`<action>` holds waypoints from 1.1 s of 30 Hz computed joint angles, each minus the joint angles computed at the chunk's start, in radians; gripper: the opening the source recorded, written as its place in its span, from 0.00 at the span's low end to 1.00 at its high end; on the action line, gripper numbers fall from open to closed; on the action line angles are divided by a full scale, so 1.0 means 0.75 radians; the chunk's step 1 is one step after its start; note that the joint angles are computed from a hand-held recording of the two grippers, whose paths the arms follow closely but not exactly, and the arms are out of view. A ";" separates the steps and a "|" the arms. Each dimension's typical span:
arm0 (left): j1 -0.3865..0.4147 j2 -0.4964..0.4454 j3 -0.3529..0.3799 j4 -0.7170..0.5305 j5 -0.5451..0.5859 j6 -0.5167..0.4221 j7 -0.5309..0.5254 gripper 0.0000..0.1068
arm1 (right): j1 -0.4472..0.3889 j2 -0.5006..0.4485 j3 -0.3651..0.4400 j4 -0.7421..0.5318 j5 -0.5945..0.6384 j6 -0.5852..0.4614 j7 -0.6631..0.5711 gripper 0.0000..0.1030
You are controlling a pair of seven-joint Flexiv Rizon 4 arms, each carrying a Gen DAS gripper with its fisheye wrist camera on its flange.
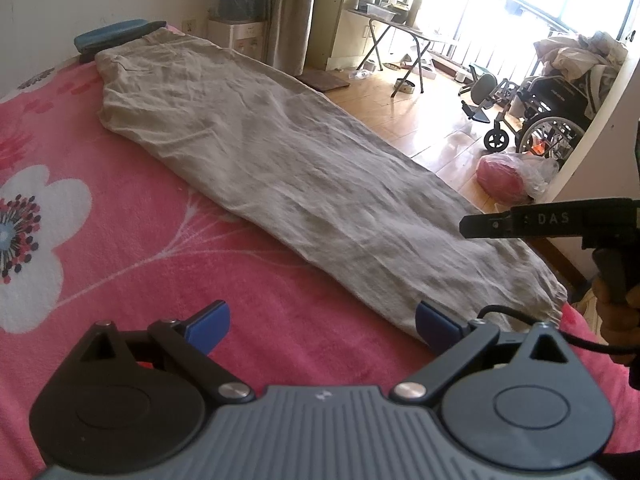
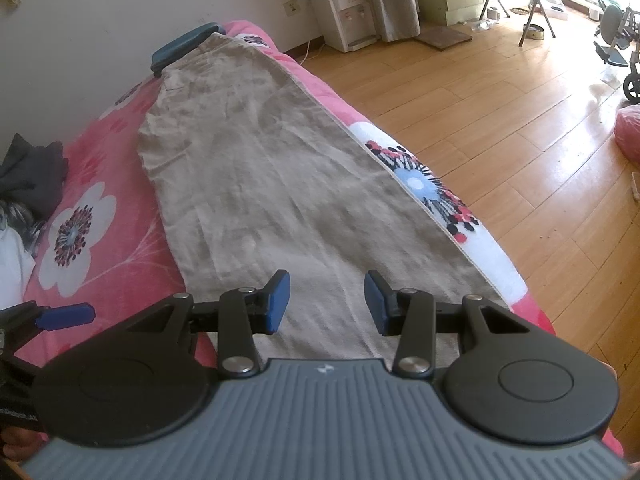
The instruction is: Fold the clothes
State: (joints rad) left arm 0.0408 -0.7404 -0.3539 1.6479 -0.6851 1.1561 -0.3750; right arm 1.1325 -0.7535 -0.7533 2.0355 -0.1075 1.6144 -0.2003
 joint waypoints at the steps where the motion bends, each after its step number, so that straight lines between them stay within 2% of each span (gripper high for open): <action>1: 0.000 0.001 0.001 0.001 0.001 0.001 -0.001 0.94 | 0.000 0.000 0.000 0.000 0.000 0.000 0.000 0.39; 33: -0.003 0.011 0.000 0.020 0.018 0.018 -0.003 0.94 | -0.012 0.007 0.028 -0.009 -0.010 0.001 -0.005 0.39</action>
State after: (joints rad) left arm 0.0387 -0.7322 -0.3542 1.6627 -0.6716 1.1698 -0.3771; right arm 1.1233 -0.7480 -0.7320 2.0289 -0.1150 1.6147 -0.2039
